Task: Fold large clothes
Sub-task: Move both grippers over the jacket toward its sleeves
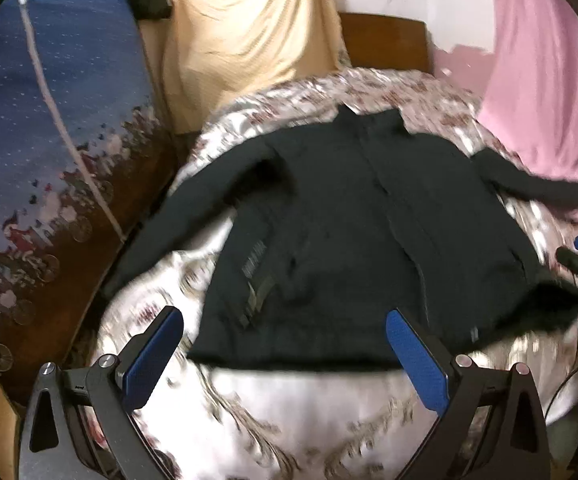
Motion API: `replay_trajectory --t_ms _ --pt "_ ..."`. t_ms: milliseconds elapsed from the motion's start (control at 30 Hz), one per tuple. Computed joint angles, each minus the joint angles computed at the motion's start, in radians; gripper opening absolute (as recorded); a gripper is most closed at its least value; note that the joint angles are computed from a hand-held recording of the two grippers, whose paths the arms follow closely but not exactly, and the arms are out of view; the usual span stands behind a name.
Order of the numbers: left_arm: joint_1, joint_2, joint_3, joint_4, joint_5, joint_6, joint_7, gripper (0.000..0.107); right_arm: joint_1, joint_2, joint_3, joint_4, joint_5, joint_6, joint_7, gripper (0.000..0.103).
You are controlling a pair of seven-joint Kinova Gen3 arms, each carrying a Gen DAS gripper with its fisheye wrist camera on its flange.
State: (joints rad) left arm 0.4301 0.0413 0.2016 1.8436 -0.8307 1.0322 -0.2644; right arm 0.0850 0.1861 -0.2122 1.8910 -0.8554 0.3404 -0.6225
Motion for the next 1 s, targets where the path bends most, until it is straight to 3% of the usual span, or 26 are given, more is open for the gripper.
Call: replay_trajectory --t_ms 100,167,333,433,667,900,1000 --pt "-0.022 0.005 -0.034 -0.050 0.032 -0.010 -0.063 0.102 -0.082 0.054 0.116 -0.134 0.077 0.050 -0.122 0.102" --pt "-0.038 0.022 -0.043 -0.084 0.041 -0.007 -0.099 0.102 -0.097 0.091 0.144 -0.221 0.123 0.077 -0.203 0.102" --pt "-0.056 0.077 -0.079 -0.164 0.050 -0.019 -0.176 0.102 -0.071 0.177 0.106 -0.396 0.285 0.095 -0.380 0.102" --pt "-0.072 0.116 -0.097 -0.208 0.079 -0.036 -0.233 0.102 -0.013 0.233 0.051 -0.476 0.290 0.121 -0.391 0.102" --pt "-0.086 0.261 -0.148 -0.368 0.134 -0.083 -0.377 0.102 -0.020 0.373 0.071 -0.664 0.422 0.188 -0.533 0.102" --pt "-0.096 0.486 -0.195 -0.638 0.280 -0.146 -0.595 0.102 -0.007 0.500 0.082 -0.839 0.525 0.277 -0.599 0.102" --pt "-0.129 0.601 -0.133 -0.777 0.280 -0.150 -0.655 0.102 -0.008 0.540 0.106 -0.899 0.566 0.315 -0.631 0.102"
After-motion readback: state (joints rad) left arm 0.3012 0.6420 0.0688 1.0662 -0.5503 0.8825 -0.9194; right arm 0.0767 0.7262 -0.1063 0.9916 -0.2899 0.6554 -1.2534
